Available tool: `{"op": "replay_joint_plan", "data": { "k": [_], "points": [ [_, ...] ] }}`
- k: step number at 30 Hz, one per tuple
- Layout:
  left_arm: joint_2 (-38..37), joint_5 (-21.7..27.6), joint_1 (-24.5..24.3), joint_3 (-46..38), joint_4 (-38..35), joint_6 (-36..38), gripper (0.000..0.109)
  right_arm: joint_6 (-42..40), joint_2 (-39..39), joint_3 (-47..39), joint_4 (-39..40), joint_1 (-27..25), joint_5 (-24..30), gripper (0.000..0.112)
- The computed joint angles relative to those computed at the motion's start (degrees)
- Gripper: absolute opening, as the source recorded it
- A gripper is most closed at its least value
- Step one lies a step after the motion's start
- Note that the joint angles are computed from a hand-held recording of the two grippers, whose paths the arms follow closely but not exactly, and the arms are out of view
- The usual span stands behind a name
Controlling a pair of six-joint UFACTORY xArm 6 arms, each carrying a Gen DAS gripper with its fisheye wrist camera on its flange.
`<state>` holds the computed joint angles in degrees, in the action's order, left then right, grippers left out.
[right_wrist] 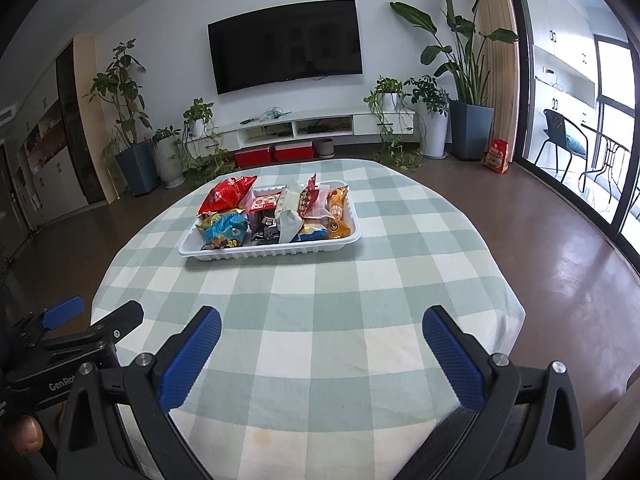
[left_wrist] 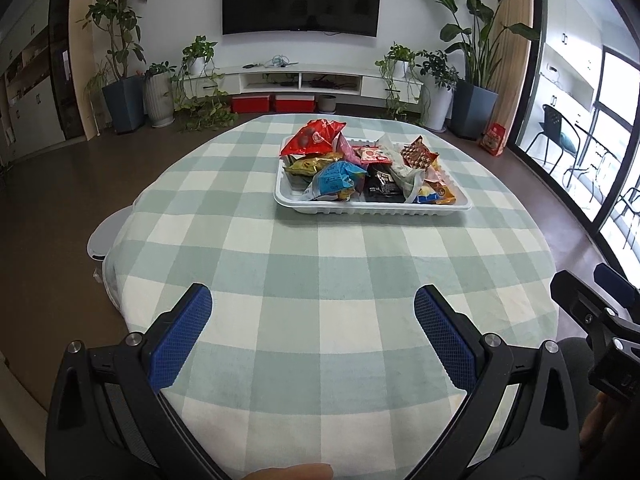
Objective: Organize snacks
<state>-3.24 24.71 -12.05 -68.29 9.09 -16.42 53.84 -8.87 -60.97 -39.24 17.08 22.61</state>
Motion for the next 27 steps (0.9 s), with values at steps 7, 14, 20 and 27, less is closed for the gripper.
{"op": "replay_joint_plan", "data": {
  "k": [7,14,20,27],
  "points": [
    [0.37,-0.15,-0.04,0.03,-0.19,0.12,0.103,-1.04,0.19,-0.23,0.98,0.32,0.51,0.103],
    [0.42,-0.31,-0.07,0.26,-0.3,0.21,0.103,-1.47,0.34,-0.39,1.44,0.54,0.8,0.103],
    [0.52,-0.29,-0.16,0.33,-0.98,1.02,0.103,-1.77,0.29,-0.39,1.77,0.59,0.9,0.103],
    [0.51,-0.29,-0.18,0.34,-0.79,0.78,0.103,-1.91,0.27,-0.44,1.95,0.63,1.03,0.103]
  ]
}}
